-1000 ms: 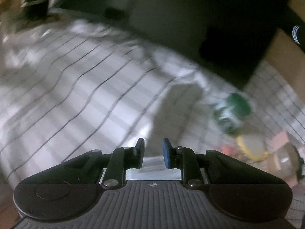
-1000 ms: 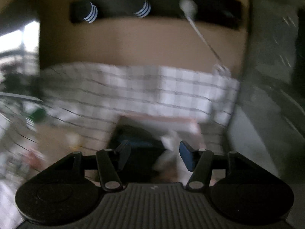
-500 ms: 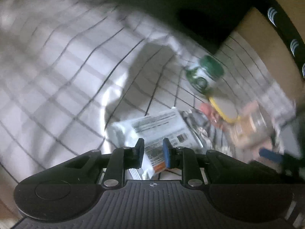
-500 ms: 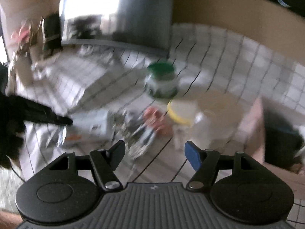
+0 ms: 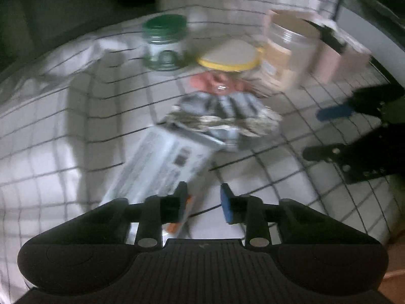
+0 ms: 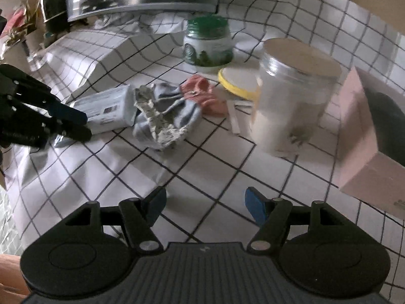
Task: Organize soft objects
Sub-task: 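Lower the left tool onto the white wipes packet and close on it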
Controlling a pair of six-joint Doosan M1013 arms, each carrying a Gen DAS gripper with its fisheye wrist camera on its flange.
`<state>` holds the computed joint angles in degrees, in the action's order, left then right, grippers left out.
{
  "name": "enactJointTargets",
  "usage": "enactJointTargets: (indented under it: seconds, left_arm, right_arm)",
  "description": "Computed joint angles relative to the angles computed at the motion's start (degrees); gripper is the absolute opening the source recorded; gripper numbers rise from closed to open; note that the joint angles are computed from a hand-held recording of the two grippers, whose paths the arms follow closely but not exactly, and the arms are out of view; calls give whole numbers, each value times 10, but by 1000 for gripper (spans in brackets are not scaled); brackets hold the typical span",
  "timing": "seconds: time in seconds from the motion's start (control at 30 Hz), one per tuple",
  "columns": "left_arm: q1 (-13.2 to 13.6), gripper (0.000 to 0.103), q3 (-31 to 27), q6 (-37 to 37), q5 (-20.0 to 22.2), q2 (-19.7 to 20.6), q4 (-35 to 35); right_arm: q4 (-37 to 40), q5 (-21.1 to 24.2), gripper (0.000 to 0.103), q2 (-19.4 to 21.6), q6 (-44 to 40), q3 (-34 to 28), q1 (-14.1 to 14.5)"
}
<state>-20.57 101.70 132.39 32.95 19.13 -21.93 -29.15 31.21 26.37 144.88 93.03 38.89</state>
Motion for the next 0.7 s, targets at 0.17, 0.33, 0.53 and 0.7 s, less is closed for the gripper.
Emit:
enactJointTargets:
  seconds: [0.17, 0.33, 0.53, 0.7]
  left_arm:
    - [-4, 36, -25, 32, 53, 14, 10]
    - [-13, 31, -23, 24, 19, 18, 74]
    - [-9, 31, -26, 61, -9, 13, 67]
    - [10, 32, -57, -14, 26, 30, 101]
  right_arm:
    - [-40, -1, 71, 0, 43, 6, 7]
    - [-52, -3, 74, -4, 57, 12, 9]
    - [-68, 0, 77, -6, 81, 17, 13]
    - [-73, 3, 80, -7, 92, 20, 15]
